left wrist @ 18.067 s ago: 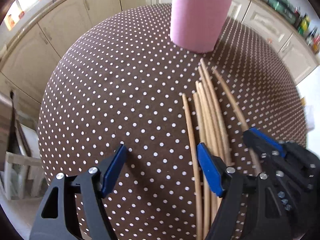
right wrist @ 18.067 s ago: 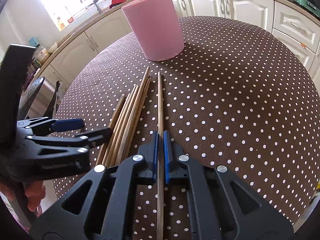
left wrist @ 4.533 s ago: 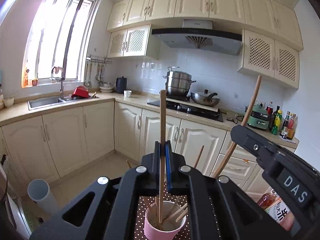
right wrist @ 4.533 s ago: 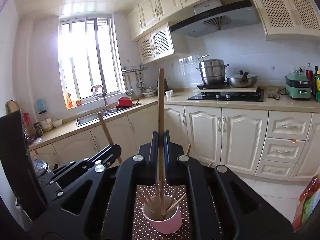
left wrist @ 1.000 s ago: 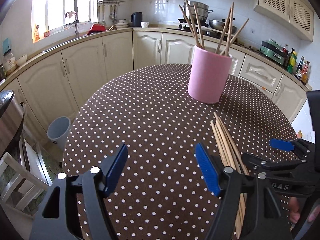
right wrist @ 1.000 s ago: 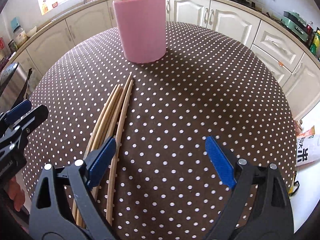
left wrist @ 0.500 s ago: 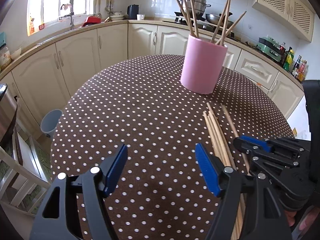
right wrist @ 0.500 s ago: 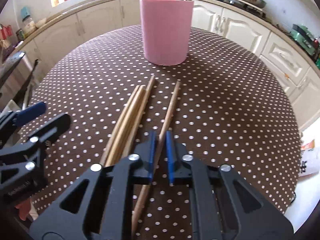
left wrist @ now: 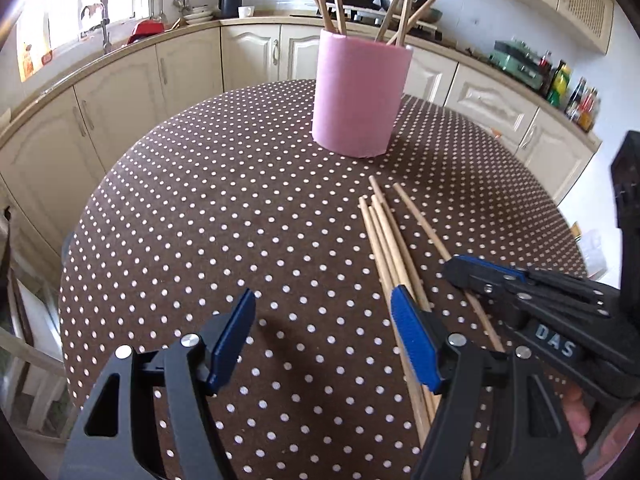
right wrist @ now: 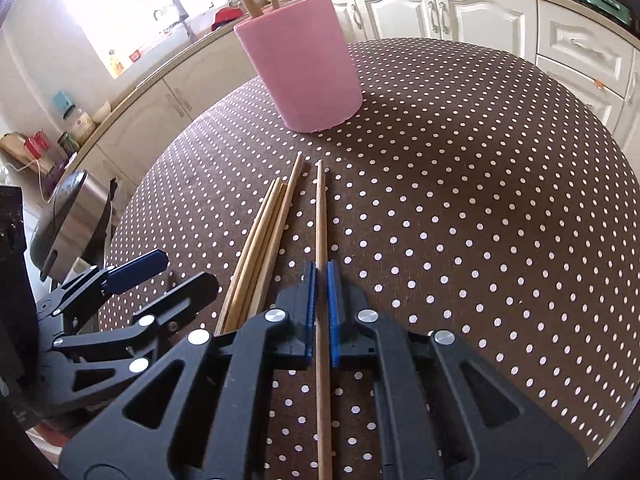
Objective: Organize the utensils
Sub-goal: 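Lower the left gripper onto the pile to grasp another chopstick while the right gripper holds its chopstick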
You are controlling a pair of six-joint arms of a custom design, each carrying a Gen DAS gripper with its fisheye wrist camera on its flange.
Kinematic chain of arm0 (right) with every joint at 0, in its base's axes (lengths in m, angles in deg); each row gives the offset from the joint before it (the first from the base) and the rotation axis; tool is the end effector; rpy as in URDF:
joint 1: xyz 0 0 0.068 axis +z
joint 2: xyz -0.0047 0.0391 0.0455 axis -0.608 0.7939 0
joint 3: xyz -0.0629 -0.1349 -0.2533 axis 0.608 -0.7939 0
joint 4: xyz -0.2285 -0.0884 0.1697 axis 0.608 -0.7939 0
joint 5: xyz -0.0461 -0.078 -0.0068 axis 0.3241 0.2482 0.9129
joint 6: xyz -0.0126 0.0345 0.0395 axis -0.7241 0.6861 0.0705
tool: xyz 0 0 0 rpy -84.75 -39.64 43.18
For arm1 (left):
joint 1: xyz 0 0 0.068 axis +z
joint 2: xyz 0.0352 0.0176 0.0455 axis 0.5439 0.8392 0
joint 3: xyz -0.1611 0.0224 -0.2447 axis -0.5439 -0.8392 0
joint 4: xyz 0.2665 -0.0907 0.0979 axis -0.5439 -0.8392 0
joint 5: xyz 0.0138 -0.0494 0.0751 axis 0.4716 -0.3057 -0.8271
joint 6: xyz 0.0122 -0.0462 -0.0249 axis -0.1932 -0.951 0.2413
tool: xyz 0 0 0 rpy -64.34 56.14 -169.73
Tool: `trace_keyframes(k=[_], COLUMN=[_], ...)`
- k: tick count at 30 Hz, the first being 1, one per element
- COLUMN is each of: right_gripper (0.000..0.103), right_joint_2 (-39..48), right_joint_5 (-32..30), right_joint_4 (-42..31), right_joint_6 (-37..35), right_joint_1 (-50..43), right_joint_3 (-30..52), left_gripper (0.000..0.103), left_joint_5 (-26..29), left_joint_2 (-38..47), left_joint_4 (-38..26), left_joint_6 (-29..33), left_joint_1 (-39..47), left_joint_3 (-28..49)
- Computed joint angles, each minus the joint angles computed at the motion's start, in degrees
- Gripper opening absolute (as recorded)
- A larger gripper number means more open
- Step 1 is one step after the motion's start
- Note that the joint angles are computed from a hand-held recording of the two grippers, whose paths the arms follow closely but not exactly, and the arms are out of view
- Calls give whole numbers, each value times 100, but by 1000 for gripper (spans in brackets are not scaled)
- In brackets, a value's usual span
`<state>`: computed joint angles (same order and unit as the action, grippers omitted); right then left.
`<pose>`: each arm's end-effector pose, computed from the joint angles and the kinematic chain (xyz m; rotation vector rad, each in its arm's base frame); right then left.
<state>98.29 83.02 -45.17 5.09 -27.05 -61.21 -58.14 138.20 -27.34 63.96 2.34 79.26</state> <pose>0.1383 0.0234 0.1217 0.4711 2.3926 0.2697 0.2206 -0.1352 0.1246 0.7345 2.3966 -0.3542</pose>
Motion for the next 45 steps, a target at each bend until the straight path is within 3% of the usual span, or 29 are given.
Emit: trace_keyframes(k=[3, 5, 8, 11, 15, 22, 30, 33, 38, 45], right_gripper=[6, 6, 6, 6, 6, 6, 6, 6, 6, 6], right_joint_2=[-273, -831, -1179, -1224, -1186, -1218, -1196, -1177, -1283, -1425], right_joint_5=[-95, -296, -924, -1613, -1985, -3163, -3298, -3349, -3245, -3081], right_joint_4=[7, -367, -446, -439, -472, -738, -783, -786, -846, -888], right_joint_6=[40, -54, -291, -643, -923, -1614, -1687, -1725, -1620, -1398], right_joint_1=[-118, -330, -886, -1556, -1955, -3218, -3361, -3427, -3306, -3061], right_joint_3=[-148, -243, -386, -443, -422, -458, -437, -436, -428, -429], left_gripper=[69, 69, 69, 69, 69, 69, 69, 69, 71, 74], left_joint_5=[-339, -401, -604, -781, -773, -959, -977, -687, -1101, -982], left_joint_2=[272, 353, 467, 549, 528, 357, 194, 234, 507, 844], left_joint_4=[-106, -107, -117, -330, -404, -407, -627, -804, -937, -1141], left_joint_6=[-48, -111, -121, -180, -137, -79, -27, -43, -61, -121], left_joint_1=[-200, -300, -459, -577, -570, -716, -842, -797, -902, -664], left_joint_3=[238, 318, 431, 570, 609, 460, 541, 694, 945, 1263])
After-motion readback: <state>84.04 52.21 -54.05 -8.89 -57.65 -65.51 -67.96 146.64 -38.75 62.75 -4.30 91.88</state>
